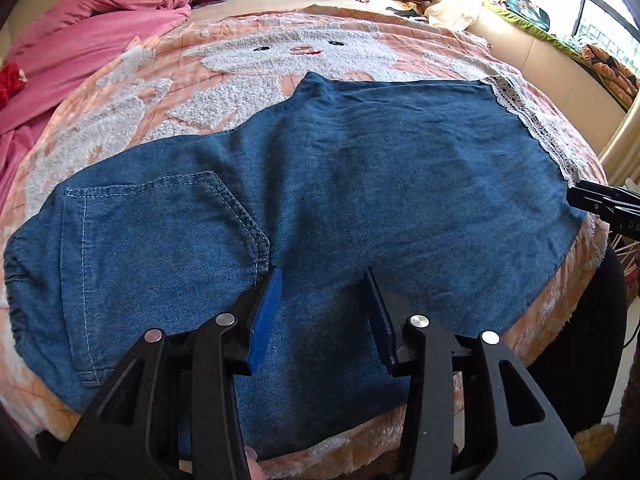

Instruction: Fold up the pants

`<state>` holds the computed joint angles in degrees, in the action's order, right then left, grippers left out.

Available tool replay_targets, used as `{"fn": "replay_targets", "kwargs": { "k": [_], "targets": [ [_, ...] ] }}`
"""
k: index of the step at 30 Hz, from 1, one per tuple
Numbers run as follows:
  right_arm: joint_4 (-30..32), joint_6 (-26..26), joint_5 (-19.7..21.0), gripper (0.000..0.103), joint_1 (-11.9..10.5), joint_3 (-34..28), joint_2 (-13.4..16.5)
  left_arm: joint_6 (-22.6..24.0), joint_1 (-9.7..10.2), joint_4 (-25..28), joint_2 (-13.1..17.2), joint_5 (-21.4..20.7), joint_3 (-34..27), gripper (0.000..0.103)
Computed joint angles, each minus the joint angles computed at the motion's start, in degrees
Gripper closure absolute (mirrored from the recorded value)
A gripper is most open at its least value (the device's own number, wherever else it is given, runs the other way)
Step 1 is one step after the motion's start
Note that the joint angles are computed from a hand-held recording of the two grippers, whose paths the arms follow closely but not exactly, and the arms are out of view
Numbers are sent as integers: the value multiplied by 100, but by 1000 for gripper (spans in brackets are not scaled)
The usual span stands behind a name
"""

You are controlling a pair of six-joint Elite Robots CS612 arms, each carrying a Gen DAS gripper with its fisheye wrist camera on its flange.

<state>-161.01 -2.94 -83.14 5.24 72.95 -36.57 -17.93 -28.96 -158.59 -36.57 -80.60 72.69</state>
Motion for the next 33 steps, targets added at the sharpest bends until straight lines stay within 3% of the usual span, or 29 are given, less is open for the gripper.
{"fn": "replay_targets", "kwargs": {
  "k": [3,8,14,22,28,33],
  "targets": [
    [-190,90,136,45,-27,91,-54,-77,13,-42,-41,-73,28,66],
    [-725,586,710,44,-174,476,-277,4,19,-258,-143,-233,67,62],
    [-1041,911,675,44,-249,704,-417,468,11,-450,-72,-310,-321,59],
    [-1156,1026,715,44,-285,731,-404,1076,-81,-567,283,-225,-1354,50],
    [-984,1104,669,44,-309,593,-308,1377,-59,279,908,-967,-2608,47],
    [-879,1201,759,44,-345,471,-211,1728,-32,1556,1760,-1502,-4274,47]
  ]
}}
